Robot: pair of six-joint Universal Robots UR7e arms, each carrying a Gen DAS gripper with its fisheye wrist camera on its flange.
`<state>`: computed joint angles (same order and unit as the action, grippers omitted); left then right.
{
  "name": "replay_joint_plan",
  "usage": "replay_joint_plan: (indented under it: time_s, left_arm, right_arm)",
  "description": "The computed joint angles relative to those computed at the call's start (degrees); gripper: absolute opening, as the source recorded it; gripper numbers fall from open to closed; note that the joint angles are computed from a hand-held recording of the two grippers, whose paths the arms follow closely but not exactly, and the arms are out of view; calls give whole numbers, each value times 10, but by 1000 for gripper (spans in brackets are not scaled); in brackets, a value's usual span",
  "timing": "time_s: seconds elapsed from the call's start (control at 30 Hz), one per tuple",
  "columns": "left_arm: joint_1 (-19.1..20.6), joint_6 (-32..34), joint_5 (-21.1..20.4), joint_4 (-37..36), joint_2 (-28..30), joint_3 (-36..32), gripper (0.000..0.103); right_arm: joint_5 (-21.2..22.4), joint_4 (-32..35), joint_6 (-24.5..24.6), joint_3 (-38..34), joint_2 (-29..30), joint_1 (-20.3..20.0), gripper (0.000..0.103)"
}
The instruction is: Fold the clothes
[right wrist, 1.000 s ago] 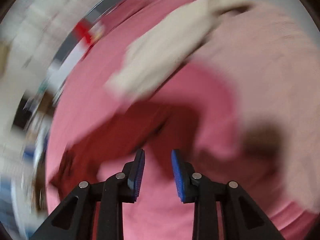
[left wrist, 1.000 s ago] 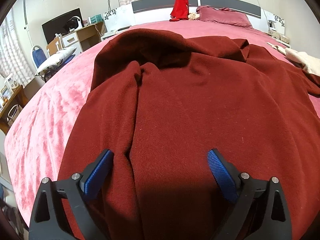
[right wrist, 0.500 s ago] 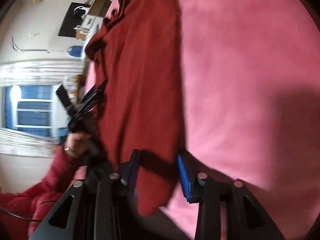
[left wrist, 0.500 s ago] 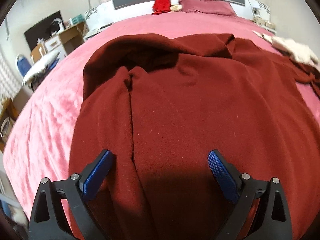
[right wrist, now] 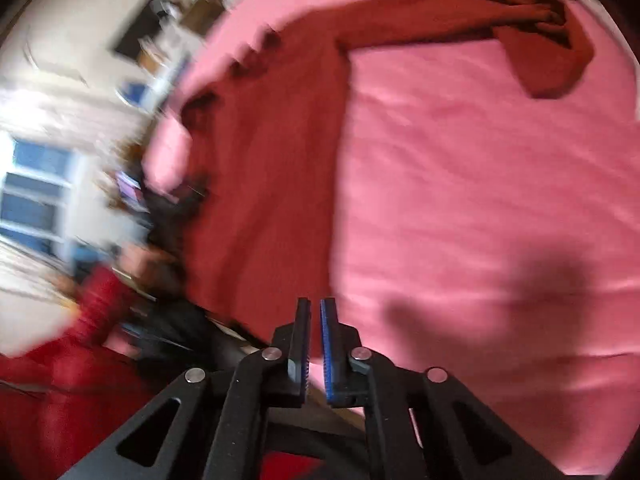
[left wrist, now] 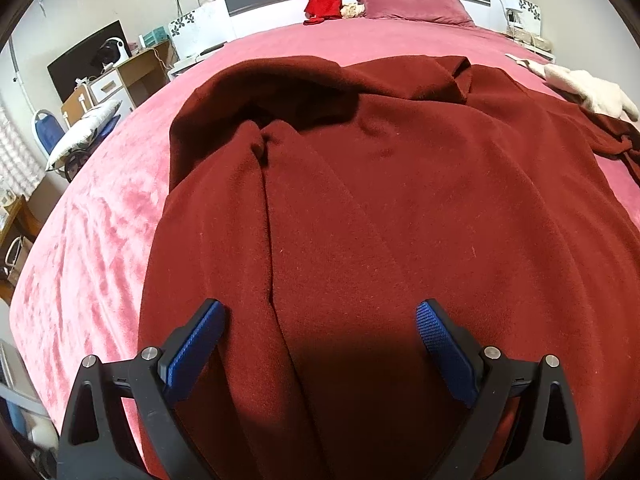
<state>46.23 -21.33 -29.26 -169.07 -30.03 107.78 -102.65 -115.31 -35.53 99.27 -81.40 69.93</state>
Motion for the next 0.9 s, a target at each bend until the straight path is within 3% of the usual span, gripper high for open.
replay_joint_plan:
  time_s: [0.03, 0.1, 0.23, 0.4, 0.47, 0.57, 0.7, 0.83, 0.9]
  left_arm:
    - [-2, -3, 1, 2, 0, -2, 98]
    - [-12, 7, 2, -9, 8, -8, 98]
    - [-22, 104, 26, -72, 46, -51, 98]
    - [-1, 216, 25, -98, 68, -119, 98]
    - [10, 237, 28, -89, 76, -151, 98]
    - [35, 237, -2, -50, 80, -202, 98]
    - [66, 242, 3, 2, 96, -271, 98]
    - [102, 235, -24, 61, 107, -355, 99]
    - [112, 208, 0, 88, 122, -410, 98]
  right_arm:
    - [-27, -36, -10, 11, 1, 6, 18]
    - [-49, -98, -11, 23, 11, 16, 24]
    - [-28, -199, -33, 25, 47, 50, 25]
    - [-51, -274, -109, -11, 148, 128, 25]
    - [-49, -251, -93, -59, 197, 144, 25]
    - [-21, -213, -22, -142, 268, 153, 25]
    - [24, -122, 61, -292, 365, 157, 25]
    - [-42, 7, 87, -490, 492, 179, 25]
    - [-50, 42, 80, -582, 547, 187, 25]
